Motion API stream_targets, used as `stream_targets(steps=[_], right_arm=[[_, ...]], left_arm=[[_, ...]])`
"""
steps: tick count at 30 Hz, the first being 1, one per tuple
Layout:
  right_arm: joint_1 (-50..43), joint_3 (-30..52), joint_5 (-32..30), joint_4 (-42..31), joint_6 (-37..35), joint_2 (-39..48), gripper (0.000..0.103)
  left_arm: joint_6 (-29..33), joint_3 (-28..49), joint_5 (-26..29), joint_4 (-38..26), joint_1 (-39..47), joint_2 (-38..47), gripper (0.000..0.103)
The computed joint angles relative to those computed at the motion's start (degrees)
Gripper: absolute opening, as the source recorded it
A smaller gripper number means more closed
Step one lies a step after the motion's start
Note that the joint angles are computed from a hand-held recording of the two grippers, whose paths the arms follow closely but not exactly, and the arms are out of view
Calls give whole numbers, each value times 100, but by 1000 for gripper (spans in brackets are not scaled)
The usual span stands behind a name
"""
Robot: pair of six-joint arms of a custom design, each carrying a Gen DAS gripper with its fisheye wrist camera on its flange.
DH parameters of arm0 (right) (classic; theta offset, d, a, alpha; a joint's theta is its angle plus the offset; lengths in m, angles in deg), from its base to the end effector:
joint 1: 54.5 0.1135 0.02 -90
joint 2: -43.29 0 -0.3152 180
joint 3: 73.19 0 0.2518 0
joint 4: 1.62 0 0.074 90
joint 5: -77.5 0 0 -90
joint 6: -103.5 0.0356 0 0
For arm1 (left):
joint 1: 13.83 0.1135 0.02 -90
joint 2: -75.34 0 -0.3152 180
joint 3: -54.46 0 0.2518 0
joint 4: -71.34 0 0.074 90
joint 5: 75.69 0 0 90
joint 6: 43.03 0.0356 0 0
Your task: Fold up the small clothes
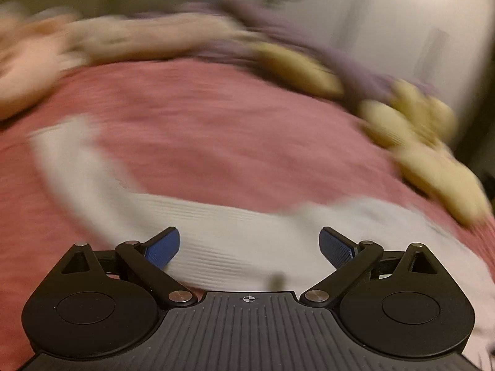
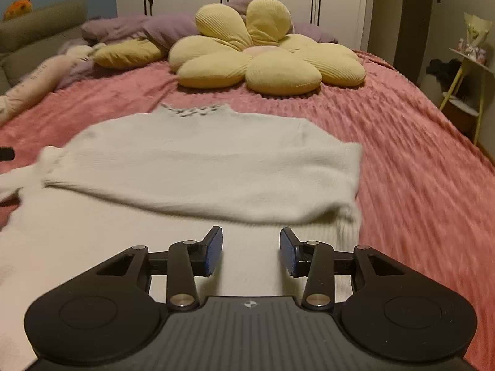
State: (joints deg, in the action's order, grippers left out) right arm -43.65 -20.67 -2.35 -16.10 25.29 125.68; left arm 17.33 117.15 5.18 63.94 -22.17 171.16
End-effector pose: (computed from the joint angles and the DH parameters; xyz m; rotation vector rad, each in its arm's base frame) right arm 0.2709 0.0455 0.2243 0.1061 2.3273 -0.0104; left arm 0.3430 -0.0446 0.2185 -0.5019 2.2169 -0.1690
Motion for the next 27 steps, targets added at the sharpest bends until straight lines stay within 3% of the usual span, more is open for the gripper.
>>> stream_targets(steps=[5,7,9,15,17,18,21,27], right_arm=[[269,-320,-69,-184,555,-498,45],[423,-334,30,-286,679,-552,45],[572,-294,162,-394,687,-535,46],[922,-44,450,-774,893,-404,47],[976,44,465,-856,1004,-342,47],[1005,70,482,-877,1029,-320,47],[1082,144,579,-928,991,-236,47],[977,138,548,-896,1008,-257,47]], left_arm=[[-162,-207,430,6,1503,50,82],[-521,-314,1032,395,2054,200,72],[-1042,-425,1643,943,2508,396,70],[-1705,-199,2309,1741,2913,1070,54],[-1838,-155,2637,1835,3133,1199,23],[-1969,-105,2821,1841,3225,1294,17],[-2227,-72,3143,2023,3389,1423,10],[-1498,2,3273,1937,3041,772,9]])
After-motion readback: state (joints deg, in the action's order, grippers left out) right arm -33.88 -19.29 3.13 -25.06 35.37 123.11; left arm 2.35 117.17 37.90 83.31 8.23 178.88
